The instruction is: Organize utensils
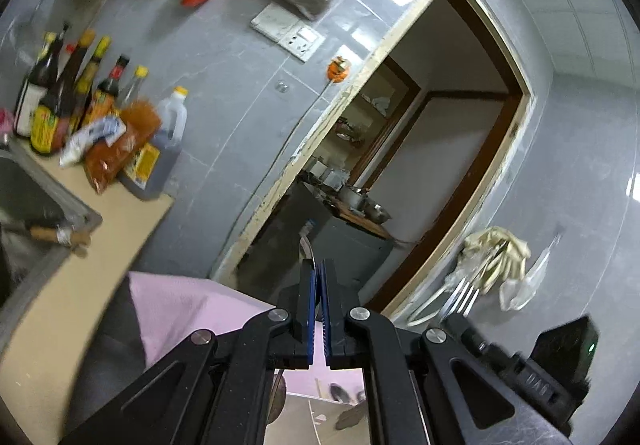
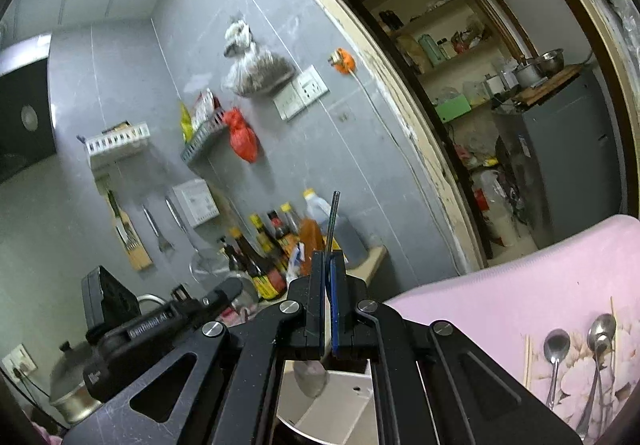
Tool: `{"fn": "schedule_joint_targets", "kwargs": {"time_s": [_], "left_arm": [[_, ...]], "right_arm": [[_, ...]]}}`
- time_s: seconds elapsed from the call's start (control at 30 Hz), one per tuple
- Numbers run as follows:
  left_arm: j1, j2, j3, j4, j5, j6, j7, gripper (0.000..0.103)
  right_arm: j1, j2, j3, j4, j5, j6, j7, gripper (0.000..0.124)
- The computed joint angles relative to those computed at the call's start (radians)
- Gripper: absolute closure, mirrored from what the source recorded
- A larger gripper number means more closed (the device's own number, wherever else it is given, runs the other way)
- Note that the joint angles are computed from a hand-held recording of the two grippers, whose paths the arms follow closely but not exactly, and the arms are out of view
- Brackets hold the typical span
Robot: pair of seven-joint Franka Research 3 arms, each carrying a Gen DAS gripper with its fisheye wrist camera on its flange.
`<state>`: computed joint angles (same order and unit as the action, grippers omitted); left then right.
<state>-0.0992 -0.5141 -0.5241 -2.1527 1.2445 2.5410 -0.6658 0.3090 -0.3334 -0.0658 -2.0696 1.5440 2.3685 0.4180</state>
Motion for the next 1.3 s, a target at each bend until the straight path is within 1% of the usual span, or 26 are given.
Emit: {"fn": "schedule_joint_targets", "kwargs": {"time_s": [0.07, 0.17, 0.3, 0.47, 0.57, 0.7, 0.87, 0.93, 0.97, 1.0, 1.03, 1.17, 1.23, 1.27, 1.3], "left_arm": [[0.014, -0.006, -0.003, -0.016, 0.035, 0.020, -0.059, 0.100], [0.024, 0.000, -0.007, -0.024, 0.083, 0.032, -0.107, 0.100], [0.022, 0.021, -0.014, -0.035, 0.154, 0.016, -0.170, 0.100], [-0.018, 0.056, -0.001, -0.047, 0.224, -0.022, -0.213, 0.100], [-0.055, 0.072, 0.016, -0.053, 0.227, -0.045, -0.200, 0.100], [-0.104, 0.093, 0.033, -0.051, 0.176, -0.073, -0.102, 0.100], [-0.142, 0.097, 0.046, -0.049, 0.106, -0.087, 0.002, 0.100], [-0.151, 0.092, 0.047, -0.044, 0.070, -0.098, 0.047, 0.100], [-0.153, 0.091, 0.046, -0.041, 0.057, -0.102, 0.064, 0.099], [-0.156, 0.089, 0.045, -0.036, 0.039, -0.108, 0.089, 0.098], [-0.160, 0.089, 0.044, -0.027, 0.013, -0.120, 0.122, 0.098], [-0.162, 0.095, 0.031, 0.011, -0.045, -0.155, 0.208, 0.097], [-0.162, 0.106, 0.021, 0.039, -0.066, -0.180, 0.250, 0.094], [-0.163, 0.114, 0.016, 0.055, -0.074, -0.191, 0.270, 0.087], [-0.165, 0.131, 0.005, 0.083, -0.085, -0.217, 0.299, 0.077]], "right_arm": [[0.001, -0.003, 0.007, -0.012, -0.004, 0.015, -0.014, 0.122], [0.006, -0.005, 0.014, -0.028, -0.003, 0.035, -0.038, 0.122], [0.011, -0.004, 0.018, -0.048, 0.014, 0.054, -0.065, 0.122], [0.015, 0.011, 0.026, -0.064, 0.032, 0.063, -0.088, 0.122], [0.015, 0.013, 0.033, -0.076, 0.019, 0.068, -0.088, 0.121], [0.015, 0.009, 0.037, -0.092, -0.012, 0.073, -0.083, 0.121], [0.016, 0.001, 0.039, -0.100, -0.057, 0.081, -0.057, 0.121], [0.018, -0.007, 0.036, -0.100, -0.074, 0.080, -0.051, 0.119], [0.019, -0.010, 0.035, -0.100, -0.079, 0.080, -0.050, 0.113], [0.020, -0.017, 0.031, -0.100, -0.080, 0.076, -0.053, 0.104], [0.021, -0.022, 0.027, -0.099, -0.079, 0.075, -0.055, 0.102], [0.019, -0.045, 0.011, -0.092, -0.084, 0.064, -0.044, 0.102], [0.014, -0.057, 0.003, -0.086, -0.088, 0.068, -0.037, 0.101], [0.011, -0.060, 0.001, -0.082, -0.094, 0.073, -0.033, 0.099], [0.008, -0.063, -0.001, -0.077, -0.103, 0.079, -0.027, 0.093]]}}
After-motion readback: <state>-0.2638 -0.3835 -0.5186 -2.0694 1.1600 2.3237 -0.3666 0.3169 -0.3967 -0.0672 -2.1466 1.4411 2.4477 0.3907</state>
